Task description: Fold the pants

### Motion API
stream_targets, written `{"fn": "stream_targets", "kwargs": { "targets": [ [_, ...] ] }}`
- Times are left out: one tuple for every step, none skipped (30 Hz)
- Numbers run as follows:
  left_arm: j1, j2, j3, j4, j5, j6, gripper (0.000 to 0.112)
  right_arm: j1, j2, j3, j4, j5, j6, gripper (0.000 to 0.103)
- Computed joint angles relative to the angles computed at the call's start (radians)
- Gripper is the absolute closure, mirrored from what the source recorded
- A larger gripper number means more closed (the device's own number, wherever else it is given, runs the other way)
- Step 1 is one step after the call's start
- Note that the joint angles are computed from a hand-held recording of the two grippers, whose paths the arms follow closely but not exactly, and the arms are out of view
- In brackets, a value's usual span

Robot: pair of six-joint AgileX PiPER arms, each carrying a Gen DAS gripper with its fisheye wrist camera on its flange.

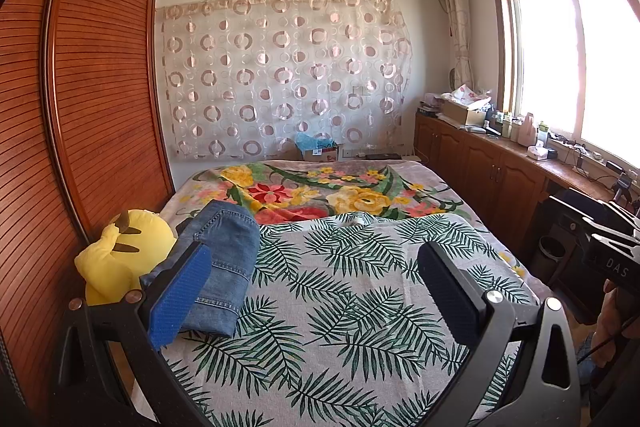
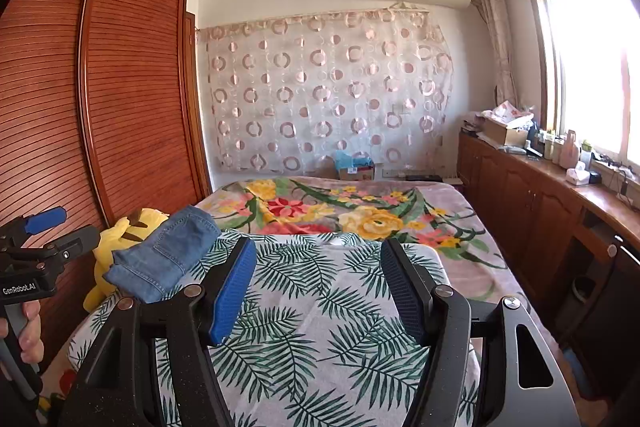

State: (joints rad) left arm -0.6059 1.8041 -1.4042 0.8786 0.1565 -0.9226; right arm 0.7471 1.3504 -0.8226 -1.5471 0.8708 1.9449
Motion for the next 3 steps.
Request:
{"fn": "stream_targets", "kwargs": {
  "targets": [
    [0.0, 0.0, 0.0, -0.003, -0.001, 0.003, 0.009, -0.001, 0.0, -0.001, 0.001, 0.0, -0.001, 0.036],
    [0.0, 0.0, 0.0, -0.003, -0.001, 0.003, 0.009, 0.0, 0.001, 0.0, 0.0, 0.001, 0.002, 0.036],
    [0.0, 0.0, 0.001, -0.003, -0.001, 0.003, 0.009, -0.001, 0.0, 0.0, 0.0, -0.001, 0.001, 0.036]
  ]
}}
